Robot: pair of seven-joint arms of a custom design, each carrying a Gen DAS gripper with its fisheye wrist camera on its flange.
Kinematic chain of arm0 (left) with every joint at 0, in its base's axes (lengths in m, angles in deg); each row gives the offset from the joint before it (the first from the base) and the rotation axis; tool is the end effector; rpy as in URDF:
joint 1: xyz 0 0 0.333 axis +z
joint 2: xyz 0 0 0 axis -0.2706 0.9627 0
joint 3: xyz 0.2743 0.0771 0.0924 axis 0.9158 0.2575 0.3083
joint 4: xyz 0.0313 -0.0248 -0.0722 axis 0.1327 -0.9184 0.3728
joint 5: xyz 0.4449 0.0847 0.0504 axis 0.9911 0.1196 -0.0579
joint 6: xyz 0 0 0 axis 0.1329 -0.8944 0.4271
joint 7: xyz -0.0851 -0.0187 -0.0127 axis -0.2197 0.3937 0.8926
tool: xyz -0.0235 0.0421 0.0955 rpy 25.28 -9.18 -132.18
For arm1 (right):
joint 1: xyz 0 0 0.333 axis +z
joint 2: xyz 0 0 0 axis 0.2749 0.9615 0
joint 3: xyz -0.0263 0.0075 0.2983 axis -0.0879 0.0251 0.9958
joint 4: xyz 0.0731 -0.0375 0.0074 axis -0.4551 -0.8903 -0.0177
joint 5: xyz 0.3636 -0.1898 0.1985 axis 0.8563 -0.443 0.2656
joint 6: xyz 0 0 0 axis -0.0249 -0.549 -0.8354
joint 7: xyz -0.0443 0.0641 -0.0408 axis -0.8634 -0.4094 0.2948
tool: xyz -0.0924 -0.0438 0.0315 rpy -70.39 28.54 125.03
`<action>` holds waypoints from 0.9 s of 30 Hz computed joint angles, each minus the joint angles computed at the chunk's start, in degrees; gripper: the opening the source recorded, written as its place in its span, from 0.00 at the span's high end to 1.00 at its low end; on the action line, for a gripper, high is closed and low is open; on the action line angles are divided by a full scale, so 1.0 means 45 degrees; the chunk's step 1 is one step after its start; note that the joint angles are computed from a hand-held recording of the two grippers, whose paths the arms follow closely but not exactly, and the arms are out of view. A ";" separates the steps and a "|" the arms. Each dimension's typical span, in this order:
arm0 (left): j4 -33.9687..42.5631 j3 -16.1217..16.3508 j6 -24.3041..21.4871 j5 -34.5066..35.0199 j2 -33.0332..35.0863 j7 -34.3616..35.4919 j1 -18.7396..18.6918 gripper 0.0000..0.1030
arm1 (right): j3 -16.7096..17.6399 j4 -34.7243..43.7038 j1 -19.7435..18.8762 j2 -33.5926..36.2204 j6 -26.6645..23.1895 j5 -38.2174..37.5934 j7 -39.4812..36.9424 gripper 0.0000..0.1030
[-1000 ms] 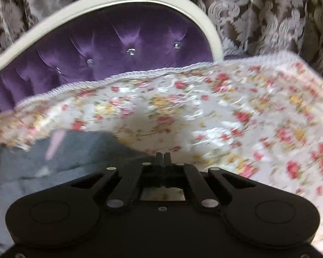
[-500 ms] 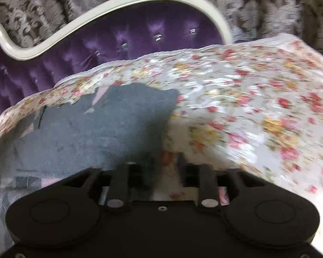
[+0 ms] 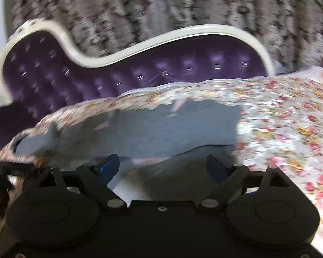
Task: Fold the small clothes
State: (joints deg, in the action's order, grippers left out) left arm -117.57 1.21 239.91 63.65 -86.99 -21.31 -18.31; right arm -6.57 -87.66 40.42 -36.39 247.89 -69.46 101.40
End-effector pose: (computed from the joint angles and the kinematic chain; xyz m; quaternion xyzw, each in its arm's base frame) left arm 0.4694 -0.2622 0.3820 -0.6034 0.6826 -0.2643 0.3163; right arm 0.4050 0.0769 0.4316 -0.6276 0.5950 -0.2305 0.4461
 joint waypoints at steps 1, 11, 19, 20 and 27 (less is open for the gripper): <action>-0.0067 -0.0022 -0.0364 0.0214 -0.0220 -0.0006 0.0107 0.17 | -0.0286 -0.0066 0.0344 -0.0091 -0.0025 -0.0070 -0.0151 0.13; 0.0451 0.0791 -0.2932 0.0239 -0.0474 0.0003 0.1546 0.21 | -0.2828 -0.0371 0.3349 -0.1504 -0.0436 0.0671 -0.1658 0.02; 0.2528 0.1863 -0.4437 0.0471 0.1529 0.0201 0.1427 0.21 | -0.1938 0.0050 0.4082 -0.1337 -0.1243 0.2119 -0.1283 0.00; 0.2889 0.1978 -0.4614 0.0566 0.1876 0.0226 0.1320 0.21 | -0.1939 0.0139 0.4304 -0.1212 -0.1205 0.2184 -0.1414 0.00; 0.4826 0.2943 -0.5857 0.0918 0.3781 -0.0017 0.0452 0.21 | -0.2247 0.0753 0.5530 -0.0373 -0.1104 0.2542 -0.1806 0.00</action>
